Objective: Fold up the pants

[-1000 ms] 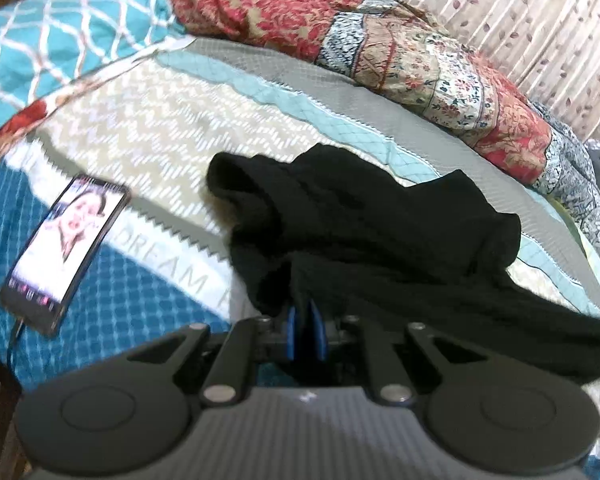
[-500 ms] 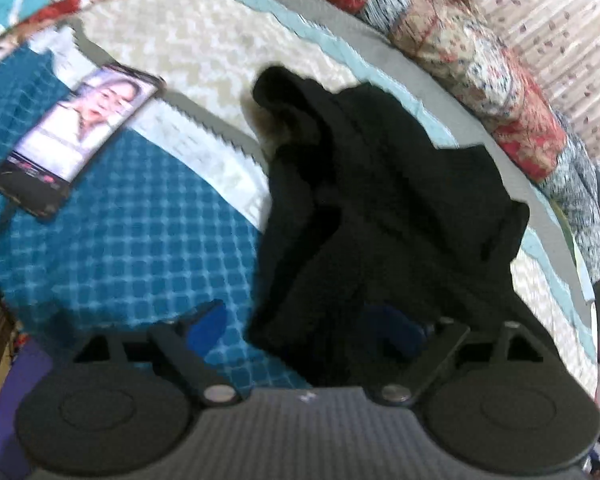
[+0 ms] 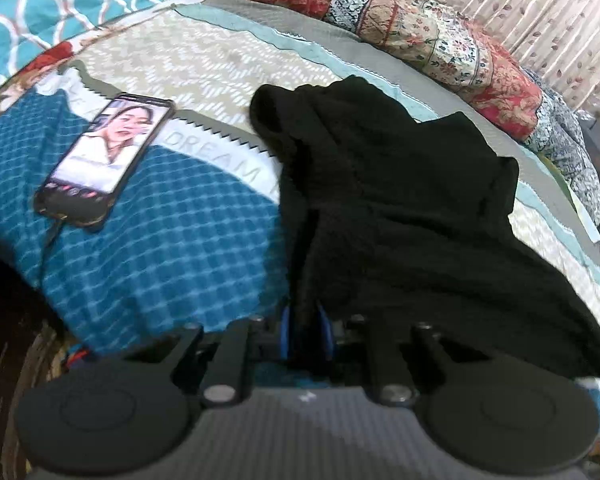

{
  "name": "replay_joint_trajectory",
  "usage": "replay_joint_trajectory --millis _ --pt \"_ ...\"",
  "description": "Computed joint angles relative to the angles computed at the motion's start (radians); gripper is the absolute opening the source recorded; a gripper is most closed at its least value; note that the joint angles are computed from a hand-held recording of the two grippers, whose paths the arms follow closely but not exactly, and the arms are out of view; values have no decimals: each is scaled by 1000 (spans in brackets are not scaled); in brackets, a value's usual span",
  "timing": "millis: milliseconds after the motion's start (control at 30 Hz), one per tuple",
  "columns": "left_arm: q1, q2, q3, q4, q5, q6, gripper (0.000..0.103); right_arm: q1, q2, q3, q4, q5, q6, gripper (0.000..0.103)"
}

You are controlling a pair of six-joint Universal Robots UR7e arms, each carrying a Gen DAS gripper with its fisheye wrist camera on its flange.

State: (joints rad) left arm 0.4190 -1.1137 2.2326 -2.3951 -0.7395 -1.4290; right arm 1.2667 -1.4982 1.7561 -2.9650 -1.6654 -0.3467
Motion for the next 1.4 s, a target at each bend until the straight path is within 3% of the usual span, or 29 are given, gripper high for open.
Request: replay_joint_trajectory --millis 33,100,200,267,400,467,567,633,700,733,767,800,833,900,967,1033,1100,1200,1233,1267,1300,1333,1400 --pt "-9 -12 5 13 -4 -15 29 23 22 -4 5 -16 15 44" --pt "-22 -49 14 30 19 -39 48 41 85 -73 79 -1 35 45" --pt "-19 -84 20 13 145 -62 64 62 191 -193 187 48 103 45" --pt "29 -71 -14 -9 193 -32 76 88 267 -273 238 49 160 50" --pt "156 49 -148 -93 263 157 86 144 451 -499 347 -5 185 63" --pt "218 129 -214 -217 274 313 95 170 551 -638 417 -35 158 76" --pt "281 224 -317 -236 279 393 97 200 675 -793 463 -117 77 79" --pt "315 269 -361 -265 259 429 93 201 724 -848 489 -145 54 79" --pt "339 309 -403 -264 228 447 66 194 754 -881 540 -154 63 79" --pt "343 326 -424 -237 228 439 56 192 765 -889 565 -163 66 71" --pt "340 335 -432 -217 230 437 37 191 768 -887 581 -174 55 40" --pt "338 344 -437 -223 230 462 16 196 766 -878 573 -197 31 18" --pt "334 348 -433 -254 228 492 11 201 752 -852 550 -204 19 9" --pt "321 343 -423 -278 238 506 9 197 692 -770 433 -141 18 9" --pt "303 329 -403 -313 247 514 8 177 603 -681 297 -9 40 9" --pt "283 315 -367 -430 218 572 8 148 490 -556 167 99 84 9" --pt "271 316 -351 -531 177 639 8 112 375 -411 28 158 90 9" --pt "248 328 -339 -577 142 712 8 54 202 -184 -88 133 76 16" --pt "243 330 -338 -569 127 730 8 36 147 -114 -80 75 78 26" --pt "242 331 -341 -547 113 734 8 22 108 -73 -29 22 70 52" --pt "241 330 -344 -514 100 734 9 6 70 -43 58 -34 58 59" --pt "241 329 -347 -485 91 732 9 -11 41 -16 103 -73 52 58" --pt "240 328 -343 -454 96 728 13 -35 10 22 87 -124 51 59"
